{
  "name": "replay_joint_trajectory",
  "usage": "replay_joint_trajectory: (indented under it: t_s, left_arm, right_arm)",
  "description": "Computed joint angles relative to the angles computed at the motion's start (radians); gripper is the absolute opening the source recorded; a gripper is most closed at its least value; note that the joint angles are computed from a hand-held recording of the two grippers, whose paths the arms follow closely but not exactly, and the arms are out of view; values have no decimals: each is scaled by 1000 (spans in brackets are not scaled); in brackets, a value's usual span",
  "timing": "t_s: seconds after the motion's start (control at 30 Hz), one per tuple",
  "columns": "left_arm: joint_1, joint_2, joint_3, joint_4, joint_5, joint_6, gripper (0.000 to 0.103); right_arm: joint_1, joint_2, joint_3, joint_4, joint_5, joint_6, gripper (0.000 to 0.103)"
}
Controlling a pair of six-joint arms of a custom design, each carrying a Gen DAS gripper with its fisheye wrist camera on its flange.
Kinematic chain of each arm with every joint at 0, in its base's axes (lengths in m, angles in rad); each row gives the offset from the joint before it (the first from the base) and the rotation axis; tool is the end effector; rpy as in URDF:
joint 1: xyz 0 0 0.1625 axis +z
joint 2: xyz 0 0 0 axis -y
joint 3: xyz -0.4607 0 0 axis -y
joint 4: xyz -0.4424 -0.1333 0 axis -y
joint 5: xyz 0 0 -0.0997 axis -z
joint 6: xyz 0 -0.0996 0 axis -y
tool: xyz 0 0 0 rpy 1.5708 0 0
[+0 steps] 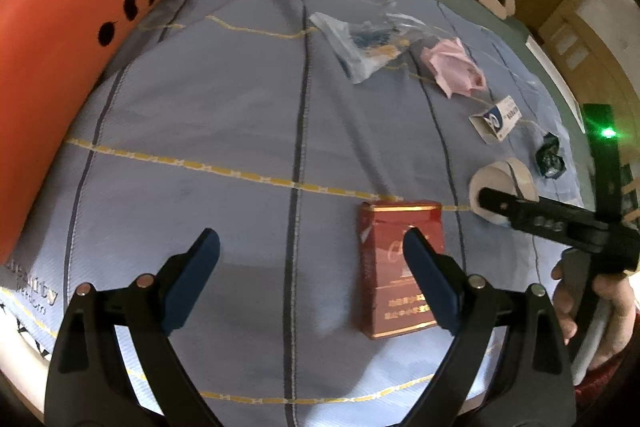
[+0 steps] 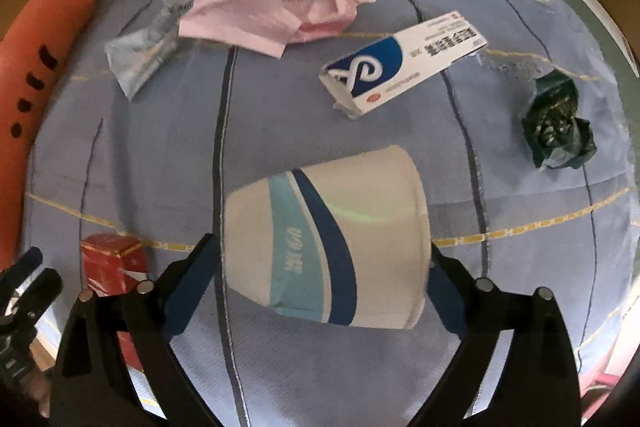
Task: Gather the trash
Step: 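Grasp the white-blue paper cup with the right gripper while the left grasps the red cigarette box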
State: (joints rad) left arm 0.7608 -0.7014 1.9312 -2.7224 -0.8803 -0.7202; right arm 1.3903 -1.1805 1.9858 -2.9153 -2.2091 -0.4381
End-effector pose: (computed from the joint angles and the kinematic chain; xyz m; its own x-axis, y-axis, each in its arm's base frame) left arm -0.2941 -0.5516 -0.0415 -0.8487 -0.0079 -0.5288 0.2160 0.9076 -0.3601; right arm -0.0365 -0.6118 0.2521 -0.7311 0.0450 0.6808 -0.1724 0.9533 -0.2481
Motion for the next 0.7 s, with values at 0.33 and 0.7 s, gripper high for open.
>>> replay_joint_trajectory:
  t_s: [0.33,0.7]
  left_arm:
    - [-5,61,-78,41,-121,166,94]
    - [10,127,-182,223,-201,207,63]
  right_arm:
    - [-24,-141,90,-15,32,-5,83]
    - [7,-310,263,-192,50,-165,83]
